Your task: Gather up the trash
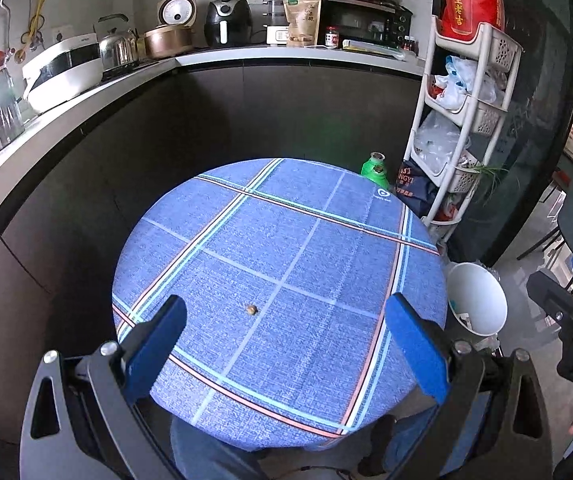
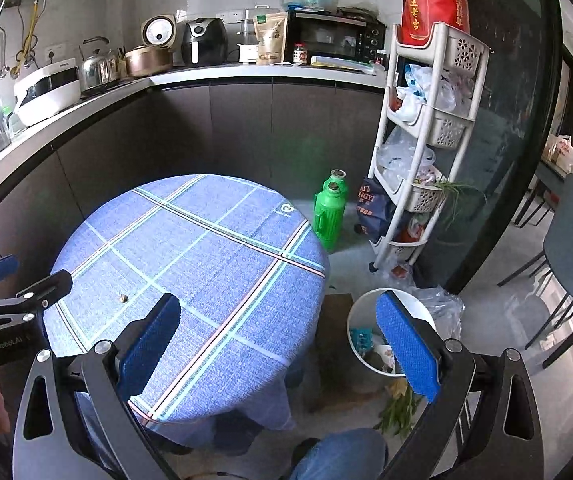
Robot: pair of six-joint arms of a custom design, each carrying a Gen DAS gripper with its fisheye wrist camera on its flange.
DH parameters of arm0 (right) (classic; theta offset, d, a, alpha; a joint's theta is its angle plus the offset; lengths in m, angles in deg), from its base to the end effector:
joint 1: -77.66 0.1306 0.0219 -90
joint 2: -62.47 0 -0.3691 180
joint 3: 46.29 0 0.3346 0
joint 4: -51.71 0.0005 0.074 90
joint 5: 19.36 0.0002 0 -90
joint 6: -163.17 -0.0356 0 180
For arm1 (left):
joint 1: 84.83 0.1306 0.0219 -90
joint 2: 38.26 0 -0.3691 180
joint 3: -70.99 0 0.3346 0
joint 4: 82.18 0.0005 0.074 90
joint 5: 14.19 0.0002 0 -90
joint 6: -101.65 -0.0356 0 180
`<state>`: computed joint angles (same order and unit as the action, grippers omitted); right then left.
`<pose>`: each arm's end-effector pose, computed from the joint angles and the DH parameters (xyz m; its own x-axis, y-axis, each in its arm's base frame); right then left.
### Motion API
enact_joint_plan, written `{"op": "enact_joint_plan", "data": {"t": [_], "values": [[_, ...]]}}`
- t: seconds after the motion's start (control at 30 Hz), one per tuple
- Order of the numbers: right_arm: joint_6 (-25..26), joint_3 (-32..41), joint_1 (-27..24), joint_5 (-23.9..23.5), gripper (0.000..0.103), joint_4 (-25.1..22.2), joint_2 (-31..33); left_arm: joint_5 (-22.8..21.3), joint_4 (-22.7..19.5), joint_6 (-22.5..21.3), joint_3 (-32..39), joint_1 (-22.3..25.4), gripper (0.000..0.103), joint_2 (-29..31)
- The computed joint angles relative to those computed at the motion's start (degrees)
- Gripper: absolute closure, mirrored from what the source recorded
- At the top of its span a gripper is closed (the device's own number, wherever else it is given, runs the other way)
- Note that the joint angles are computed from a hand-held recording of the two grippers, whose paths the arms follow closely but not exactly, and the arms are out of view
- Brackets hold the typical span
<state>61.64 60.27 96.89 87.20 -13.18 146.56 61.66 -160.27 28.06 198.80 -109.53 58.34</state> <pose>0.3555 0.1127 0.5525 -0.6475 -0.0229 -0.7618 0.0126 0.9991 -0.0408 0.3891 -0.1699 0.5913 -0.7077 0.0240 -0.7061 0.0557 0.9982 -0.0219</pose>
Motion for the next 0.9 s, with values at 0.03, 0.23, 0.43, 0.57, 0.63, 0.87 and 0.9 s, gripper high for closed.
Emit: {"op": "enact_joint_plan", "data": {"t": [0.03,0.23,0.43,0.57,0.63,0.87,0.9], "values": [[-0.1,0.2,0.1,0.1,0.009,0.0,0.1,0.0,0.0,-0.2,0.2,0.1,0.004,0.1],[0.1,0.9,0.2,0.1,0.009,-0.1,0.6,0.5,0.1,-1.1,1.2,0.2,0.004,0.5],[0.4,1.0,0.0,-0.1,0.009,0.0,0.6,0.7,0.3,-1.5,1.2,0.1,0.004,0.4],[0.1,0.6,-0.3,-0.2,0.009,0.3,0.3,0.5,0.0,-1.7,1.8,0.0,0.004,0.7],[0.0,0.5,-0.4,-0.2,0.009,0.5,0.2,0.4,-0.1,-1.9,2.1,0.1,0.004,0.8],[0.0,0.3,-0.5,-0.3,0.009,0.7,0.0,-0.1,-0.4,-2.1,2.4,-0.6,0.004,0.7],[-0.1,0.3,-0.5,-0.3,0.009,0.8,0.0,-0.1,-0.4,-2.2,2.5,-0.6,0.004,0.7]]}}
